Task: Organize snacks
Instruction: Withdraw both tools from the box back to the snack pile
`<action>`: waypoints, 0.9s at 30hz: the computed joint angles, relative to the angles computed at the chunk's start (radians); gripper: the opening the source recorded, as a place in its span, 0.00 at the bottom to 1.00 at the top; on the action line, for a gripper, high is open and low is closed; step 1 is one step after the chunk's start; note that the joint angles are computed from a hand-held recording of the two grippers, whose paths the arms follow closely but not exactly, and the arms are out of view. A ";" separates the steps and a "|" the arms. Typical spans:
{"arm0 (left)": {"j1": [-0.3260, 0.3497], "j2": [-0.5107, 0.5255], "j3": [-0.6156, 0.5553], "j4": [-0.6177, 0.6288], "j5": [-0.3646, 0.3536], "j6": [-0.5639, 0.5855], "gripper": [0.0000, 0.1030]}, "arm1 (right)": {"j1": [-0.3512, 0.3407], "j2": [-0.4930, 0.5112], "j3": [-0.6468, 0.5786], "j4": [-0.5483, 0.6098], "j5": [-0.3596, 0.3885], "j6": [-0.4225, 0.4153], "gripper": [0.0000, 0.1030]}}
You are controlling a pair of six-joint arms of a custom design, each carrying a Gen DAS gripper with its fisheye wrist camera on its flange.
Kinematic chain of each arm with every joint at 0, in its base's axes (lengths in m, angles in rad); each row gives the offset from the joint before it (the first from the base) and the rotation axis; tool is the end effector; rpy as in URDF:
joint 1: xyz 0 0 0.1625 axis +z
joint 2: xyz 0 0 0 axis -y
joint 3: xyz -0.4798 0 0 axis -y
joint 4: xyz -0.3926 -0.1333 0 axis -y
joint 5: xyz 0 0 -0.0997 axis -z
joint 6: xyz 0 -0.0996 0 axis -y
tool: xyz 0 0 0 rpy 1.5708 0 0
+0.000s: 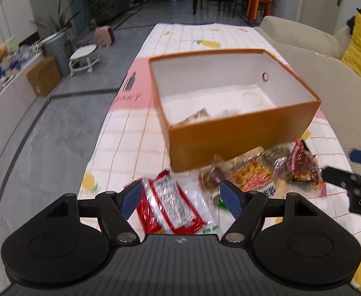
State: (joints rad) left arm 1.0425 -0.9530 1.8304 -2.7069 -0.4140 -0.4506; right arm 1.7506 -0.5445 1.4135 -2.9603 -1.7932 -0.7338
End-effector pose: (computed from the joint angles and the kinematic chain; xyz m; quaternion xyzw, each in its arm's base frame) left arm -0.1264 -0.6620 0.2384 -0.0382 0.8325 -0.3502 0.4277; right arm 0.2524 -0.7659 0.0765 0.3980 -0.8745 0.2167 0.1731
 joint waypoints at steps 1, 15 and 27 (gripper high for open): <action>0.001 -0.001 0.007 -0.001 0.002 -0.016 0.82 | -0.005 -0.005 0.019 -0.016 -0.015 -0.007 0.73; 0.044 -0.011 0.047 0.041 -0.046 -0.146 0.82 | -0.043 0.035 0.041 -0.118 -0.122 -0.122 0.74; 0.094 -0.004 -0.009 0.151 -0.098 -0.295 0.86 | -0.050 0.084 -0.004 -0.114 -0.132 -0.208 0.74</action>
State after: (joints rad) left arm 1.1363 -0.9571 1.8210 -2.5561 -0.5117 -0.7455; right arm 1.7010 -0.4600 1.4098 -3.0747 -1.9254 -0.9416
